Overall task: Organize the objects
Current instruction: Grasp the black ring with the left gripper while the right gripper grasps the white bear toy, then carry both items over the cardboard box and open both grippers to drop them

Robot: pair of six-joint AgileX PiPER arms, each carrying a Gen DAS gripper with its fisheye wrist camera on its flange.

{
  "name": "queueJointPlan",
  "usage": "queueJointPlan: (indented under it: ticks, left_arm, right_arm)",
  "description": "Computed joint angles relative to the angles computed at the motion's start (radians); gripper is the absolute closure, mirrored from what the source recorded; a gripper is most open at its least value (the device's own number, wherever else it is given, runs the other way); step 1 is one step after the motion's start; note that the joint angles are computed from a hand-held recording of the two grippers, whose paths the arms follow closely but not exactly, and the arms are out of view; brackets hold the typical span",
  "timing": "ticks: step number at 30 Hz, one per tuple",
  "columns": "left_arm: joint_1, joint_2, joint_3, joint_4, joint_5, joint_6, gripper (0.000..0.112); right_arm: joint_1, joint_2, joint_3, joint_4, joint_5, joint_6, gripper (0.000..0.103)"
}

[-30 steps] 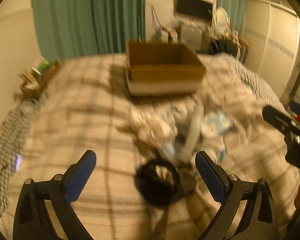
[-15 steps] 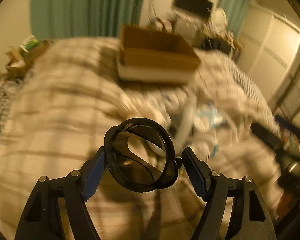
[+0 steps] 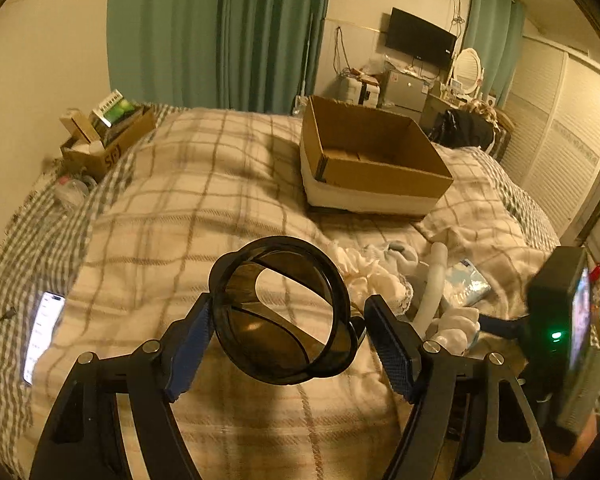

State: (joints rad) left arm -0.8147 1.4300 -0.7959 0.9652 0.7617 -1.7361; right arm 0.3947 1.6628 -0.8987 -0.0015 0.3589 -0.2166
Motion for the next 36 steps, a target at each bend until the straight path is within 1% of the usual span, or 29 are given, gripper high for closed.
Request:
queueJointPlan:
  ticks: [1,2,4,6,7,9,11,14,15,18,20,22,25,26,28,29,30,31,33,36]
  left_arm:
    - [0.001,0.006,0.002,-0.002,-0.008,-0.001,0.035]
    - [0.001,0.013,0.001,-0.007,-0.017,0.002,0.035]
    - [0.0,0.017,0.0,-0.014,-0.03,0.005,0.035]
    - [-0.021,0.015,-0.004,0.004,-0.016,-0.02,0.035]
    - [-0.029,0.013,-0.01,0.006,-0.01,-0.017,0.036]
    - [-0.04,0.003,-0.032,0.005,0.002,0.003,0.036]
    - [-0.043,-0.014,-0.058,0.003,0.01,0.026,0.036]
    - [-0.033,-0.028,-0.131,-0.031,0.032,0.121,0.036]
    - [-0.029,-0.027,-0.165,-0.044,0.042,0.171,0.036]
    - [-0.019,-0.002,-0.273,-0.068,0.081,0.306,0.036]
    - [-0.006,0.016,-0.337,-0.074,0.087,0.374,0.036]
    - [0.034,0.04,-0.41,-0.1,0.064,0.456,0.036]
    - [0.104,0.103,-0.524,-0.149,0.042,0.591,0.036]
    - [0.131,0.125,-0.559,-0.172,0.031,0.638,0.036]
    - [0.196,0.171,-0.632,-0.25,0.0,0.749,0.036]
    - [0.234,0.193,-0.666,-0.309,-0.025,0.808,0.036]
    - [0.29,0.225,-0.712,-0.407,-0.061,0.894,0.036]
    - [0.326,0.256,-0.749,-0.47,-0.077,0.947,0.036]
    - [0.376,0.329,-0.833,-0.539,-0.081,1.019,0.036]
    - [0.419,0.455,-0.95,-0.561,-0.088,1.074,0.036]
  right_arm:
    - [-0.005,0.004,0.0,0.02,0.002,-0.024,0.033]
    - [-0.012,-0.001,0.003,0.047,0.003,-0.051,0.033]
    - [-0.029,-0.041,0.031,0.068,-0.027,-0.068,0.034]
    - [-0.036,-0.123,0.089,0.077,-0.098,-0.07,0.034]
    - [-0.041,-0.177,0.11,0.098,-0.119,-0.091,0.034]
    - [-0.066,-0.265,0.129,0.221,-0.118,-0.224,0.034]
    - [-0.088,-0.321,0.107,0.268,-0.078,-0.282,0.034]
    - [-0.154,-0.354,-0.001,0.396,0.067,-0.424,0.034]
    - [-0.182,-0.358,-0.054,0.413,0.122,-0.45,0.034]
    - [-0.225,-0.351,-0.164,0.416,0.206,-0.476,0.034]
    - [-0.259,-0.312,-0.271,0.45,0.275,-0.504,0.034]
    - [-0.278,-0.269,-0.368,0.457,0.322,-0.5,0.034]
    - [-0.272,-0.191,-0.516,0.409,0.351,-0.452,0.034]
    - [-0.272,-0.145,-0.593,0.406,0.386,-0.437,0.034]
    - [-0.287,-0.056,-0.732,0.451,0.482,-0.417,0.034]
    - [-0.298,-0.005,-0.812,0.478,0.531,-0.403,0.034]
    - [-0.298,0.052,-0.897,0.489,0.568,-0.384,0.034]
    - [-0.295,0.091,-0.956,0.485,0.581,-0.373,0.034]
    - [-0.274,0.198,-1.105,0.442,0.6,-0.332,0.034]
    - [-0.243,0.371,-1.323,0.386,0.639,-0.268,0.034]
